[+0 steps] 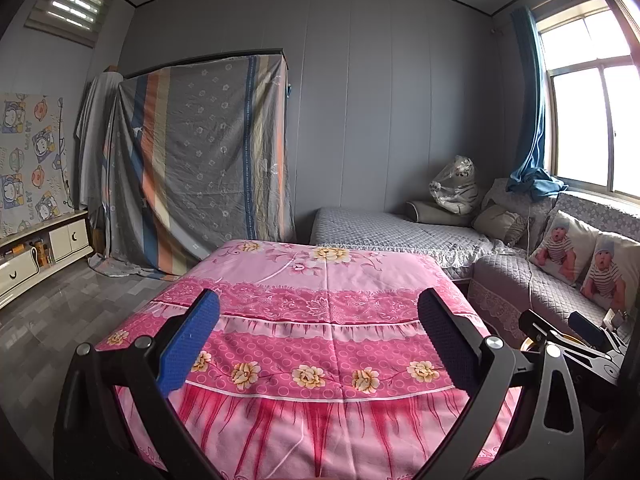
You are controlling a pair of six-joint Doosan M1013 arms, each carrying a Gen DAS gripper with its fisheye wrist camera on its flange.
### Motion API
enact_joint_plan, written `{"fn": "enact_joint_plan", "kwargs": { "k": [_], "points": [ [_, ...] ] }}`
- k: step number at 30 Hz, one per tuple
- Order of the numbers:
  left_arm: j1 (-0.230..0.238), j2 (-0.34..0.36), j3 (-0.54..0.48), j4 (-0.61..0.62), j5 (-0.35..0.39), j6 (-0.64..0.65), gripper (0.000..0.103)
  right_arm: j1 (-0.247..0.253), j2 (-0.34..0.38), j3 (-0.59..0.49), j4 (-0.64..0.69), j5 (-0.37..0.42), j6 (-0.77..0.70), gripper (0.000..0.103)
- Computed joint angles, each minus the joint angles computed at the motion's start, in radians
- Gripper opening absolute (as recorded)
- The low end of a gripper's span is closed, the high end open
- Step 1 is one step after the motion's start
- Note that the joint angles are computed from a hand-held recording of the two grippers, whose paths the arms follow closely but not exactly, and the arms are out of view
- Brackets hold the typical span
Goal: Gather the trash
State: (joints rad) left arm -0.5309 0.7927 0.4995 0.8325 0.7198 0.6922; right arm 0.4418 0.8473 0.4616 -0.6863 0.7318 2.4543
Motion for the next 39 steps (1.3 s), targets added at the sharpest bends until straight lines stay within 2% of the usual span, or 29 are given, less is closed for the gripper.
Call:
{"fn": "enact_joint_plan", "kwargs": {
  "k": [22, 27, 30, 39],
  "points": [
    [0.015, 0.000, 0.000, -0.077, -0.021, 0.061, 0.095, -0.001, 0.002, -0.004, 0.020, 0.013, -0.006, 0.095],
    [0.021, 0.007, -0.014, -0.128, -0.016, 0.102, 0.095, -0.002, 0.005, -0.009, 0.023, 0.017, -0.008, 0.095],
    [0.020, 0.013, -0.024, -0.122, -0.005, 0.102, 0.095, -0.001, 0.004, -0.004, 0.022, 0.017, -0.005, 0.095],
    [0.019, -0.002, 0.005, -0.096, -0.033, 0.071, 0.095, -0.003, 0.005, -0.007, 0.025, 0.018, -0.006, 0.095]
  ]
}}
